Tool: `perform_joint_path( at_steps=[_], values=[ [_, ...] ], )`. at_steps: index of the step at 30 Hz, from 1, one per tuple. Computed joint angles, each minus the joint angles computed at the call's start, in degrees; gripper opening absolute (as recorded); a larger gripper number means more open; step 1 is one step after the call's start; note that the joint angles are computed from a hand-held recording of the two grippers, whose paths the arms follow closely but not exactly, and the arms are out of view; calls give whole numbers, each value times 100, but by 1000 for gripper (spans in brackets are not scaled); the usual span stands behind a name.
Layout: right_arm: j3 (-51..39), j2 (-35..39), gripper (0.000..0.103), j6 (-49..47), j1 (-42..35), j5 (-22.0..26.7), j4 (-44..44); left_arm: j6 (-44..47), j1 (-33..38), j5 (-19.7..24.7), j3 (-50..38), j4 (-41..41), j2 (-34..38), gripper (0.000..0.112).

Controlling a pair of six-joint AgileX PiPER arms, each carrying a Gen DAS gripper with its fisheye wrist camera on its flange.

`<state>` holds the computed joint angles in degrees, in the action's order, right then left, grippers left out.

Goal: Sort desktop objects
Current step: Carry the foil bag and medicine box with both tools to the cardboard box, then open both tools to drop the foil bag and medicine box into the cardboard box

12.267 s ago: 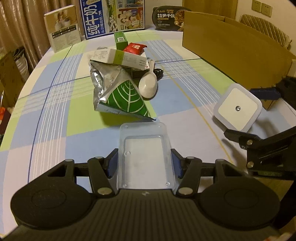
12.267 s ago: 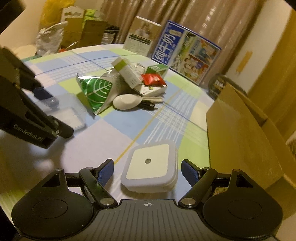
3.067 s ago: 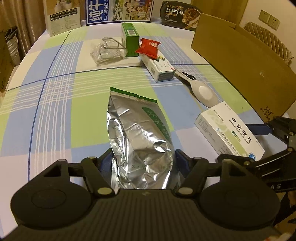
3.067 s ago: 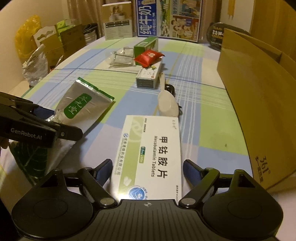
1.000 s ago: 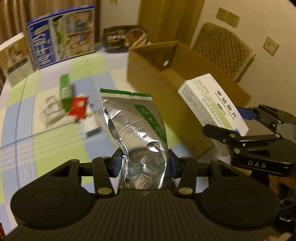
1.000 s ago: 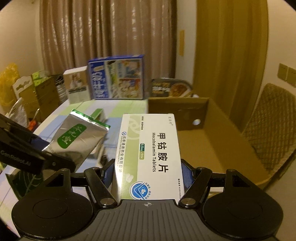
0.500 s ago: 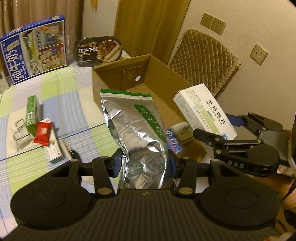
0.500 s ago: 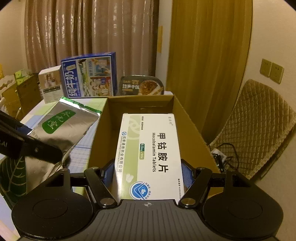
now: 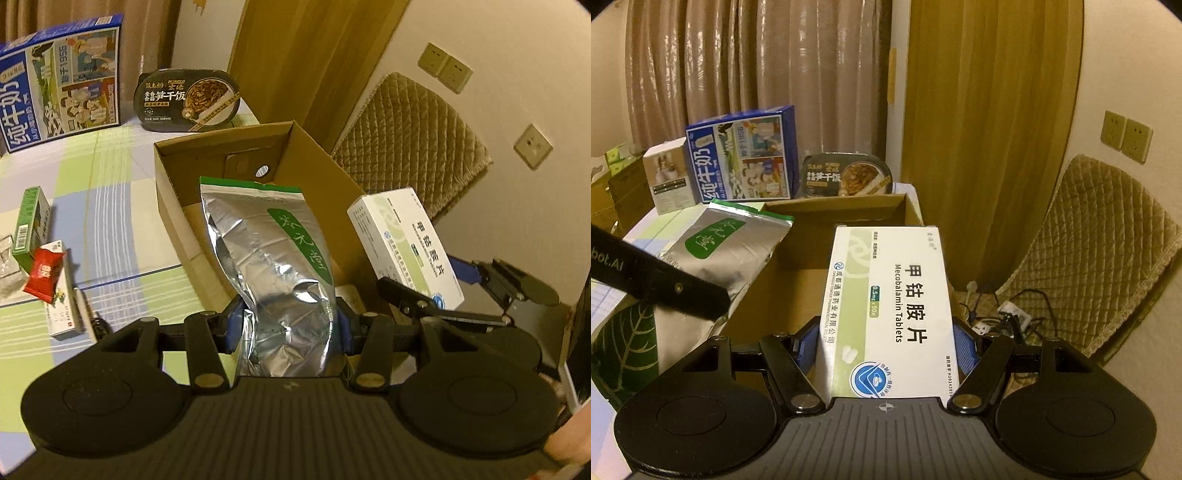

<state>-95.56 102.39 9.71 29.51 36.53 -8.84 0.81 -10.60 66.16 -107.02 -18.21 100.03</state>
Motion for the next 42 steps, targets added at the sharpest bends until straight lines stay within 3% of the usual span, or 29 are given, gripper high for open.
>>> perform_joint_path(
  at_steps=[10,18,30,34,42],
  values=[
    [-310,379,68,-387,-271,11,412,-684,-244,50,-854,298,741,43],
    [-328,477,68,-431,-359,-1,484,-827,-475,-50,-1048,623,1031,46],
    [-471,584,68,-486,-250,78,632,-705,-310,-392,-603,800,585,43],
    [-636,703,68,-788,-272,32,1158,-649,-205,-456,-461,734,447,43],
    [-499,608,77,-549,-166,-38,971,-469,35,-646,109,579,68,43]
  ],
)
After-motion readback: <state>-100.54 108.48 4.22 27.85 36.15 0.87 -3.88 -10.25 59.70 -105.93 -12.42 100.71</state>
